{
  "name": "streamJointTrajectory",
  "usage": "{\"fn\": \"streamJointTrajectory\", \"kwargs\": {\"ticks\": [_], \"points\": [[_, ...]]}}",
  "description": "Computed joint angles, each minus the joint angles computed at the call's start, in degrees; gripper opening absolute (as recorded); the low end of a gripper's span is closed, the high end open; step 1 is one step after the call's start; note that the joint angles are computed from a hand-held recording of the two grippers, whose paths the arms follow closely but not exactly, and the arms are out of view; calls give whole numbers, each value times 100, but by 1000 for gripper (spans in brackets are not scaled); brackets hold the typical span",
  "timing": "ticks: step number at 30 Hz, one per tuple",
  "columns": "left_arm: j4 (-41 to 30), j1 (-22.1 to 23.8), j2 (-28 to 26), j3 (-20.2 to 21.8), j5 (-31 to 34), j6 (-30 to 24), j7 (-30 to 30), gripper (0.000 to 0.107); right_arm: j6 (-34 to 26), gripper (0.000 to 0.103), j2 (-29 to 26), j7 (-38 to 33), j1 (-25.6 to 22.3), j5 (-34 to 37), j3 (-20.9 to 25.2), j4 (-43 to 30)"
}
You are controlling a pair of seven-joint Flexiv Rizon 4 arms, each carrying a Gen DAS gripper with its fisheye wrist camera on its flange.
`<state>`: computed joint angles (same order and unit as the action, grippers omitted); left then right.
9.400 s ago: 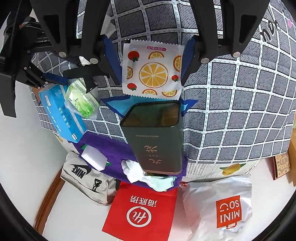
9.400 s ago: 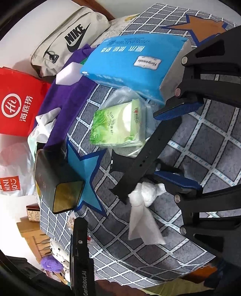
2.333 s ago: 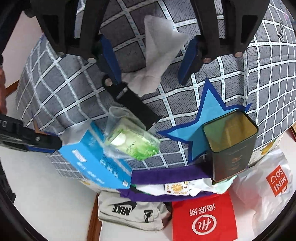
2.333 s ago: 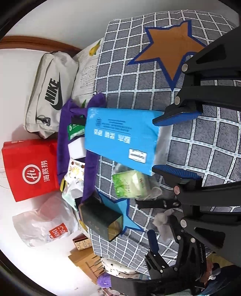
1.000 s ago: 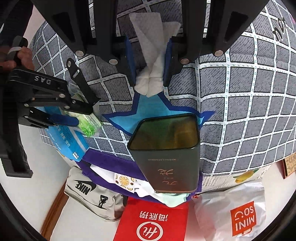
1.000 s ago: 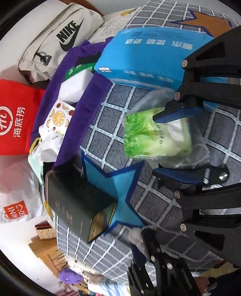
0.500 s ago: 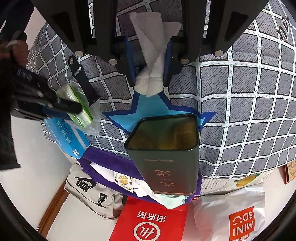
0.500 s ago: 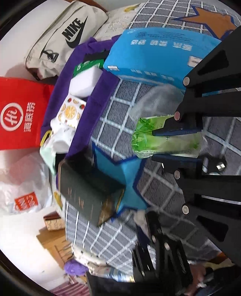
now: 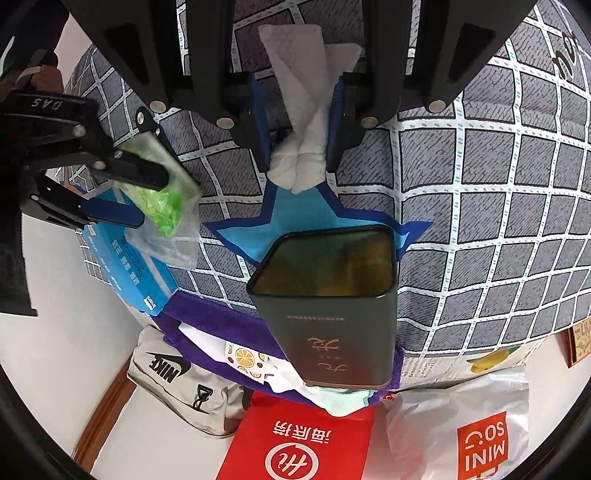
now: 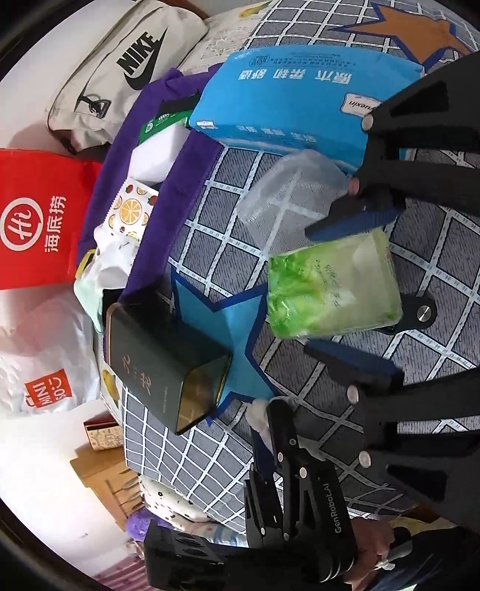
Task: Organize soft objects
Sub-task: 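Grasp the green tissue pack with the right tool while the left tool holds the white tissue, then carry the white tissue with the left tool while the right tool carries the green pack over the purple towel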
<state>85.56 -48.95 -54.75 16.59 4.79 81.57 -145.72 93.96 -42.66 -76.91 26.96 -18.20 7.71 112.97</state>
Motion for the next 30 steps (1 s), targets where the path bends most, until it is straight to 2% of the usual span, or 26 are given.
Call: {"fn": "streamJointTrajectory", "kwargs": {"ticks": [3,5,7,10,15,19,24,28,30], "points": [[6,13,10,-25,3,-11,7,28,-221,64,-84,13,97,-50,-66,-108],[11,24,22,-43,14,-28,30,28,-129,66,-88,97,426,-75,-410,-64],[18,31,35,-58,16,-50,34,28,-79,66,-106,59,394,-99,-351,-59],[8,36,51,-73,27,-105,37,28,-22,53,-77,23,516,-135,-479,13],[-10,4,108,-30,90,-222,-49,28,226,52,106,-54,432,-71,-441,232],[-14,-11,186,-7,192,-255,-136,28,256,52,283,-128,49,-19,-144,274],[36,26,341,-53,310,-153,-236,28,273,52,462,-134,-200,53,-52,268],[-42,-67,435,59,383,-274,-274,28,252,52,530,-209,-699,69,376,203],[-141,-42,464,42,425,-345,-283,28,268,52,531,-233,-796,74,458,164]]}}
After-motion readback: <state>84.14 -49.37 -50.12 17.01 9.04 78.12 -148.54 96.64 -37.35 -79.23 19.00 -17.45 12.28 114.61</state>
